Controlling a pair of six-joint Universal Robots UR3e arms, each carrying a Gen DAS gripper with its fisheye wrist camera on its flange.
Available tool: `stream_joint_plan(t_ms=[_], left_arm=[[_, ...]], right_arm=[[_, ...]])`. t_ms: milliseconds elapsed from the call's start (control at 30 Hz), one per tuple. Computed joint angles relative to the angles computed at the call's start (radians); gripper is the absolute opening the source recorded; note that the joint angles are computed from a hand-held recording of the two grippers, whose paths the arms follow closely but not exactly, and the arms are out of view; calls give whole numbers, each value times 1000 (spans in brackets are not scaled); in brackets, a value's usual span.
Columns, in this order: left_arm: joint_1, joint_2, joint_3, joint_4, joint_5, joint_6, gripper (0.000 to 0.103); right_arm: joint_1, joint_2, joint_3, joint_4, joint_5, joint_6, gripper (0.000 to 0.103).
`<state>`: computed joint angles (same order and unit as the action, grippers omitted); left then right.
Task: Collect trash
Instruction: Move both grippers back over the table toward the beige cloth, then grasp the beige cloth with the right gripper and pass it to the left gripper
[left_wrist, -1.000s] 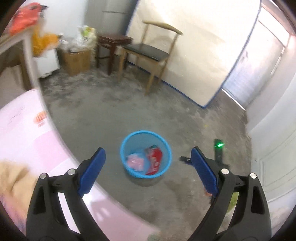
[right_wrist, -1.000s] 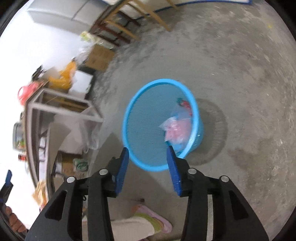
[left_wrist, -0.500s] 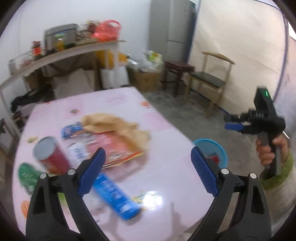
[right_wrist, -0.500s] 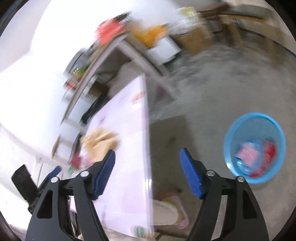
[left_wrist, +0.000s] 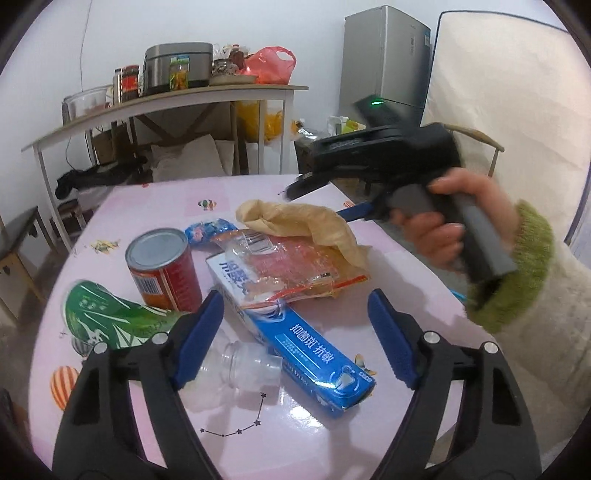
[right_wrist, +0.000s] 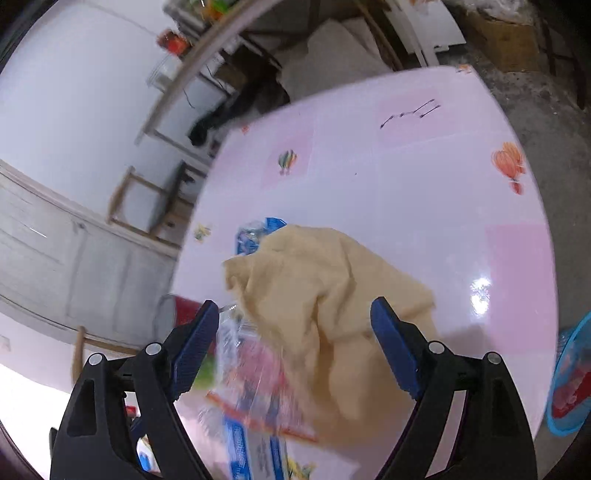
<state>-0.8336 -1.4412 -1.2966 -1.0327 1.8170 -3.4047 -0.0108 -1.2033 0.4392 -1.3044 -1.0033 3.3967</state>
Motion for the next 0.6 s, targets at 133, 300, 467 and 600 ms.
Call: stream_joint_plan(t_ms=[133, 300, 467, 600], left_arm=[[37, 30, -59, 50, -47, 21, 74], [76, 70, -115, 87, -99, 42, 72], [107, 85, -132, 78, -131, 46, 66], [108, 91, -131, 65, -130, 35, 61]], right_arm=[[34, 99, -151, 81, -71, 15, 66], [-26, -43, 130, -41, -14, 47, 21], [-109, -250, 456, -218, 23, 85, 7], [-242, -449, 688, -272, 111, 76, 6]])
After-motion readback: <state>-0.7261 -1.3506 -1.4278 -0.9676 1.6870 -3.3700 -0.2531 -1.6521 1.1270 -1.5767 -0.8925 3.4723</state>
